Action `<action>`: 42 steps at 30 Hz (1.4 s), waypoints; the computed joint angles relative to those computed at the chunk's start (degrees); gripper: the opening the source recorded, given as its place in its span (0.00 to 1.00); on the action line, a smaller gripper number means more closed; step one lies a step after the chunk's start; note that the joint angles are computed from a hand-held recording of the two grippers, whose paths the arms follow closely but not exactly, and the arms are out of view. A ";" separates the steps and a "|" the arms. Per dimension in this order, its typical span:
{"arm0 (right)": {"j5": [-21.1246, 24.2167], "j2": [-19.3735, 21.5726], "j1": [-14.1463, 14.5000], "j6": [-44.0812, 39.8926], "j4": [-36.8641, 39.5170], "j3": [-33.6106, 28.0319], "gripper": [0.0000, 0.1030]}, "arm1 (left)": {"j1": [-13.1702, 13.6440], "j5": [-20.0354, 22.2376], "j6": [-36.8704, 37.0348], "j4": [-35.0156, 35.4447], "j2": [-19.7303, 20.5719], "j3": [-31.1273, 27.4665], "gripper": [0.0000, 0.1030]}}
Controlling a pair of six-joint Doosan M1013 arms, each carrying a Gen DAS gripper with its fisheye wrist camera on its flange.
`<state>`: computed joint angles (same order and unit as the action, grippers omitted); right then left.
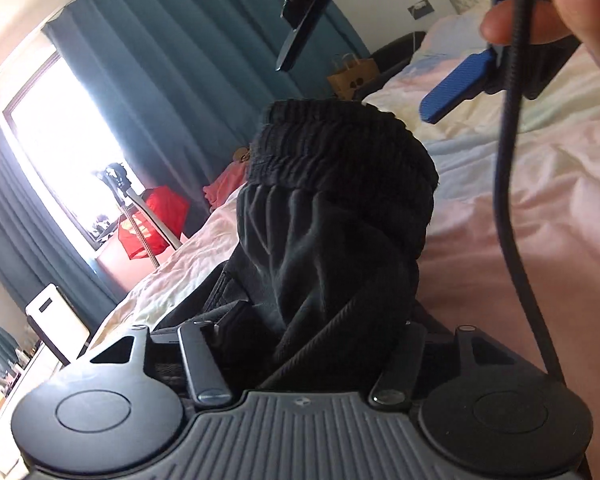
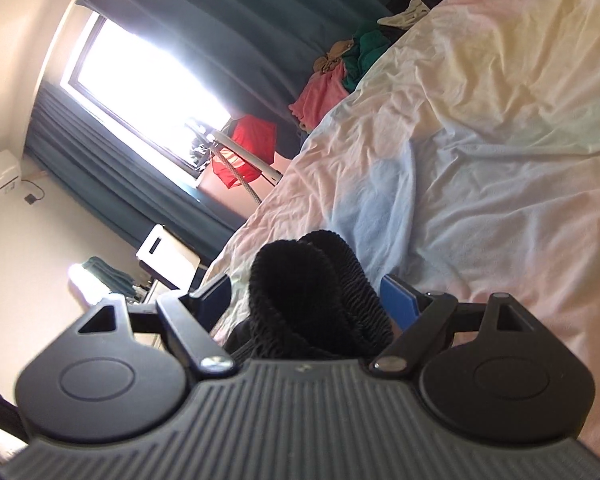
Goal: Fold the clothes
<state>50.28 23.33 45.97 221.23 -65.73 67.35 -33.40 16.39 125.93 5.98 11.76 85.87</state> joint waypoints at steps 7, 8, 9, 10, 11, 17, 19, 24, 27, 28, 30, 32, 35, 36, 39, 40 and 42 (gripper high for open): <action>2.01 1.42 0.01 -2.16 7.89 -2.34 0.82 | 1.99 -0.93 21.12 -17.96 -5.47 5.41 0.78; 1.77 1.50 0.02 -1.71 8.26 -2.38 0.82 | 2.18 -1.83 22.58 -19.02 -5.81 5.76 0.79; 1.31 1.56 0.01 -1.00 8.65 -2.32 0.82 | 2.25 -3.00 23.33 -18.95 -6.39 6.43 0.81; 0.92 1.62 -0.01 -0.40 9.08 -2.30 0.82 | 2.30 -4.22 24.01 -18.76 -7.00 7.15 0.82; 2.06 1.97 0.01 -1.86 10.50 -3.00 0.82 | 2.35 -5.44 24.73 -18.62 -7.61 7.86 0.82; 2.06 3.18 -0.75 -6.35 18.95 -4.73 0.83 | 3.88 -6.92 16.25 -5.74 -6.70 6.91 0.84; -0.50 3.16 -1.02 -4.38 19.86 -3.89 0.83 | 4.52 -4.32 15.26 -6.39 -5.31 4.79 0.86; -6.31 3.72 -1.10 7.12 12.75 -1.71 0.83 | 5.88 7.09 17.85 -12.52 -2.18 -0.99 0.87; -2.81 5.37 -0.91 4.10 12.78 -4.31 0.77 | 6.58 13.16 18.86 -15.19 -0.64 -3.92 0.87; -0.88 6.00 -0.78 2.11 13.10 -5.51 0.71 | 6.72 14.43 19.10 -15.96 -0.24 -4.65 0.88; 1.58 6.60 -0.40 0.25 12.36 -6.89 0.62 | 7.12 17.08 19.52 -17.66 0.39 -6.08 0.88; 2.66 6.61 -0.02 0.28 10.54 -7.32 0.52 | 7.66 19.90 19.81 -19.55 0.81 -7.50 0.88; 2.11 5.63 0.49 2.15 5.70 -6.23 0.47 | 8.30 23.80 20.08 -22.04 1.86 -9.89 0.88; 2.16 5.47 0.41 1.44 5.82 -6.01 0.47 | 8.42 24.61 20.20 -22.60 2.20 -10.53 0.88; 2.86 5.28 -0.10 -1.14 8.82 -5.58 0.47 | 8.50 26.42 20.40 -23.25 3.32 -12.31 0.88; 2.73 5.24 -0.47 -0.57 11.40 -5.00 0.46 | 8.45 26.87 20.46 -23.31 3.76 -12.80 0.88; 0.03 4.42 -1.06 4.51 12.44 -2.32 0.46 | 8.33 27.42 20.33 -23.14 4.52 -13.76 0.89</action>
